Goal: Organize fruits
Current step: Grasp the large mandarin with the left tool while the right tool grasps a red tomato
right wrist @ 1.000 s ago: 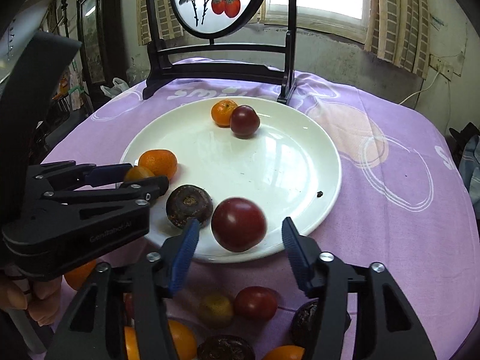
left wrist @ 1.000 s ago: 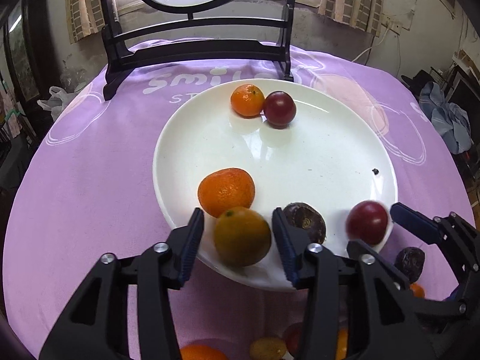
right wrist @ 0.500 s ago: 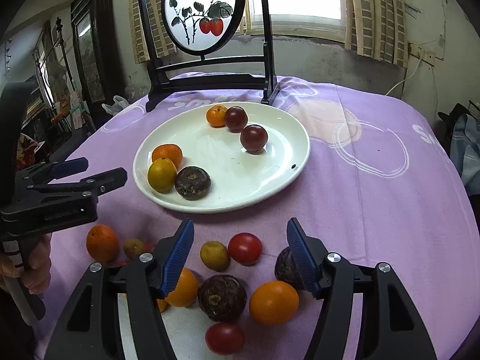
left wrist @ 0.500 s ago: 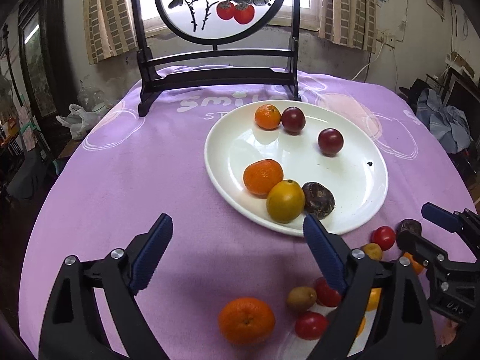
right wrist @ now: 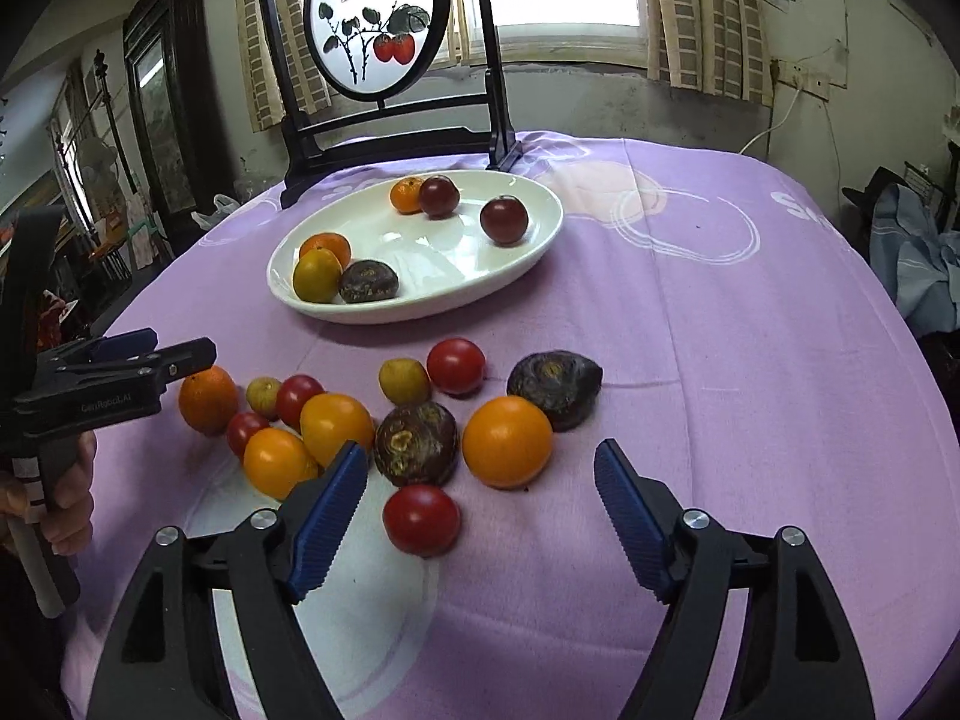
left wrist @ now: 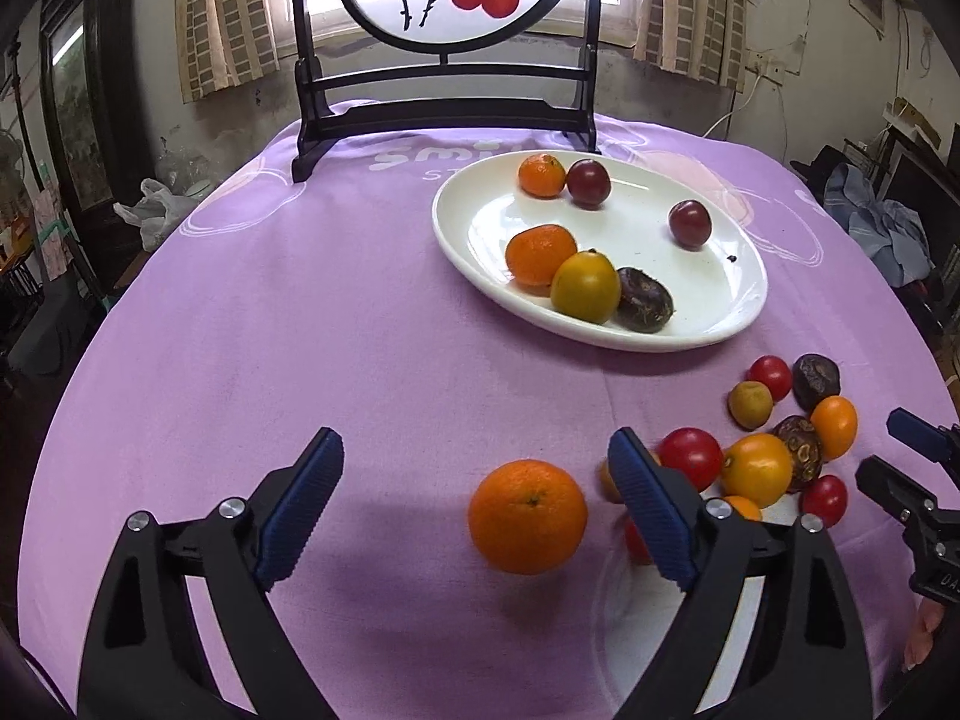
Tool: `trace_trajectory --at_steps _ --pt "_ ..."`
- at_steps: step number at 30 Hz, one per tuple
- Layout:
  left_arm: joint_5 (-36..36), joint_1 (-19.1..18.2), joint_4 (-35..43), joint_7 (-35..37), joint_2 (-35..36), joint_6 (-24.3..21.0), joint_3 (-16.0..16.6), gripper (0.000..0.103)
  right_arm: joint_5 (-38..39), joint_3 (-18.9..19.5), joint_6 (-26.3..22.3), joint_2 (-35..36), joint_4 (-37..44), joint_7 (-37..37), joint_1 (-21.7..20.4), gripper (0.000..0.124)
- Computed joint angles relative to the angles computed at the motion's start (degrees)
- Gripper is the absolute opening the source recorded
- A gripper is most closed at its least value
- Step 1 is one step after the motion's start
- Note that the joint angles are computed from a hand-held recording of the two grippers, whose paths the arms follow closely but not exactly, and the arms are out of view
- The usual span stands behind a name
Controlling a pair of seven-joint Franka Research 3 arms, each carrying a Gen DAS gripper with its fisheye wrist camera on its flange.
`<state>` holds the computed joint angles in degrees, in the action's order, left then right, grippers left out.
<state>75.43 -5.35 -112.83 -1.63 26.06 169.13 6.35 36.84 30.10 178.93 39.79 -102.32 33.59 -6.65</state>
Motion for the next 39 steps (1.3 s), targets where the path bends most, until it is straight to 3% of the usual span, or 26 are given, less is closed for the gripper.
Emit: trace_trajectory --at_steps 3,5,11,16,17,18,20,28,34,39 --pt "-5.14 2.14 -0.79 3.59 0.43 2.22 -1.12 0.088 -0.37 2.19 1.79 -0.60 -2.21 -1.72 -2.04 0.079" --pt "-6.77 1.87 -1.20 4.57 0.54 3.54 -0.27 0.088 -1.05 1.50 1.27 -0.97 -2.56 -0.95 -1.56 0.079" --pt "-11.30 0.77 -1.76 8.15 0.93 4.27 1.02 0.088 -2.88 -3.63 -2.14 -1.59 -2.16 0.67 3.08 0.079" --pt "-14.37 -0.96 -2.33 11.40 0.99 5.21 2.41 0.088 -5.10 -8.34 -2.15 -1.64 -2.33 1.61 7.93 0.079" --pt "-14.65 -1.40 -2.33 11.76 1.01 5.19 2.78 0.088 -5.57 -9.14 -2.15 -1.62 -2.36 2.10 8.73 0.073" --pt "-14.78 -1.88 -2.36 11.96 1.00 5.16 3.17 0.088 -6.08 -10.03 -2.85 -1.60 -2.20 2.80 9.49 0.055" --pt "-15.10 -2.55 -2.45 12.21 1.02 5.15 3.70 0.089 -6.69 -11.81 -3.59 -1.72 -2.09 4.47 10.93 0.037" --pt "-18.45 -2.25 -3.03 16.89 0.83 4.94 3.02 0.089 -6.37 -8.83 -3.09 -1.97 -2.77 3.62 8.03 0.031" --pt "-11.59 -5.88 -4.42 13.59 -0.87 5.37 7.27 0.089 -5.77 -8.55 -3.68 -2.03 -2.68 2.88 7.69 0.031" --pt "-12.61 -2.45 -4.66 18.39 -0.89 4.66 2.99 0.090 -5.46 -8.98 -3.75 -1.99 -2.54 2.74 8.12 0.032"
